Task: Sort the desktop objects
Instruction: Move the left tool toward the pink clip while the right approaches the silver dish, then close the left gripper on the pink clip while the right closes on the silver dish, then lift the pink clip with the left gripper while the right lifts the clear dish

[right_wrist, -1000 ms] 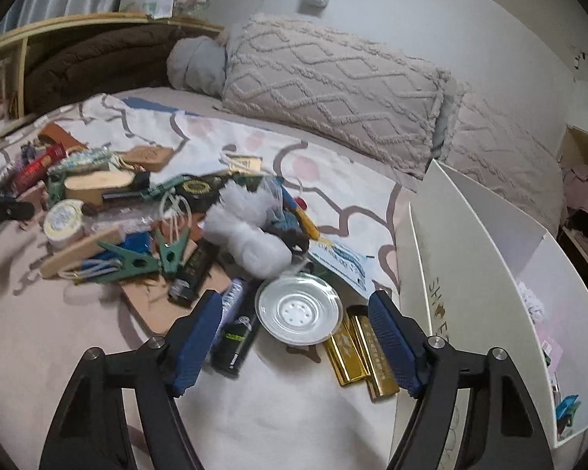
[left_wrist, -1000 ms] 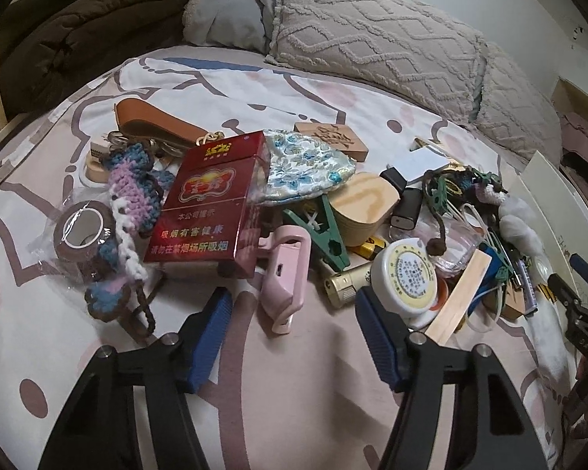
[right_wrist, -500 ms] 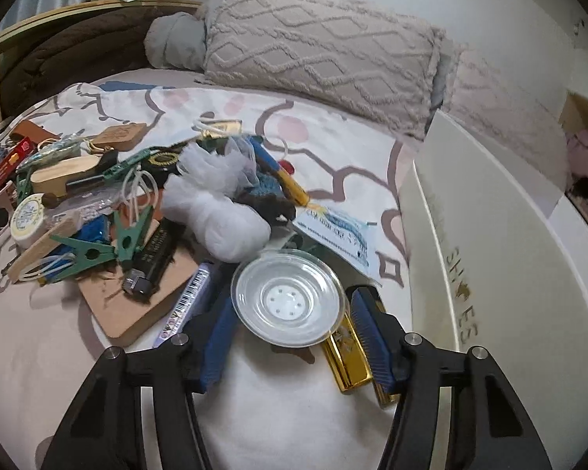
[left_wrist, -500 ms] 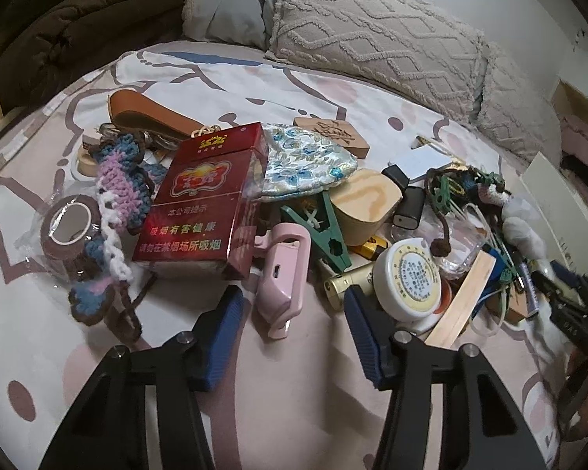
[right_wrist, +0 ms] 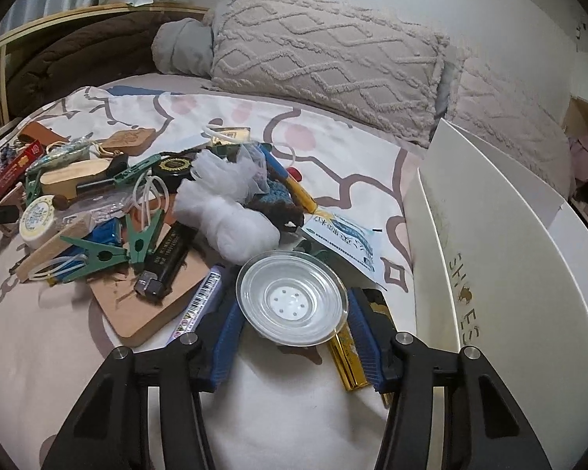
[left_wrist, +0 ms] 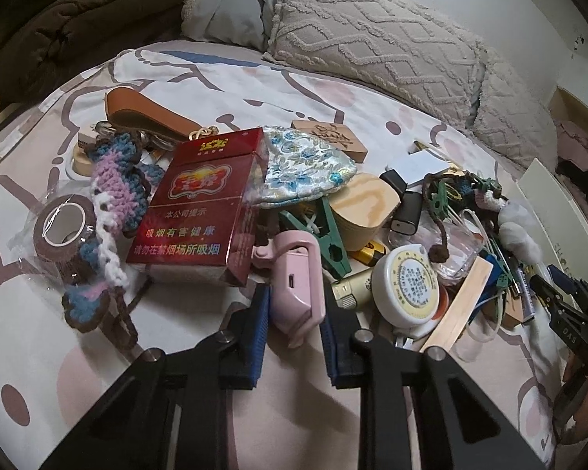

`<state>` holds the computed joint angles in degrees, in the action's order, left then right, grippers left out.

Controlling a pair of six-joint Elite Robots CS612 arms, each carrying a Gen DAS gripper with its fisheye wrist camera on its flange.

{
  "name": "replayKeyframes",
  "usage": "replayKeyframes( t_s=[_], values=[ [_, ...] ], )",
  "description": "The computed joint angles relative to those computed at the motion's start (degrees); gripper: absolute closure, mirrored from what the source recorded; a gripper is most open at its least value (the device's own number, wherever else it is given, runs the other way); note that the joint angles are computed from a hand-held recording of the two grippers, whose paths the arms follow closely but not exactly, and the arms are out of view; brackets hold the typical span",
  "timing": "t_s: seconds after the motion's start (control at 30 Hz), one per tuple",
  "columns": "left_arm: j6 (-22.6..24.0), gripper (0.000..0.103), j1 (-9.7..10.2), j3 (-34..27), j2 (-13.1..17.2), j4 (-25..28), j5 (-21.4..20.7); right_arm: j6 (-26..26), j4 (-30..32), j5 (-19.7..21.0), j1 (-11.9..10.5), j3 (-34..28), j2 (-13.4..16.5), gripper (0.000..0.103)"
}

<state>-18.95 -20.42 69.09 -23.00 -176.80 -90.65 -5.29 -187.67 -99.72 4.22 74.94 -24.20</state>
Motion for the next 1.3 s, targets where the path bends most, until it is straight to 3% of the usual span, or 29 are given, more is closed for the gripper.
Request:
replayKeyframes(
  t_s=[0.37, 0.67, 1.03, 1.3],
  values=[
    [1.3, 0.087, -0.30, 2.1, -1.1, -3.0, 1.4, -0.3, -3.8, 2.1, 0.3, 2.7, -1.6, 0.049],
    [0.6, 0.088, -0.29, 4.1, -2.0, -6.8, 0.8, -0.9, -7.0, 4.3, 0.7, 4.7, -2.8, 0.049],
    [-0.5, 0.088, -0.88, 8.0, -3.7, -11.3, -1.2, -0.2, -7.4, 9.8, 0.8, 8.1, -4.4, 0.049],
    [-2.1, 0.088, -1.32, 13.0, -5.4, -15.4, 0.1, 0.3, -6.9, 13.6, 1.1, 9.7, -5.2, 0.049]
  ],
)
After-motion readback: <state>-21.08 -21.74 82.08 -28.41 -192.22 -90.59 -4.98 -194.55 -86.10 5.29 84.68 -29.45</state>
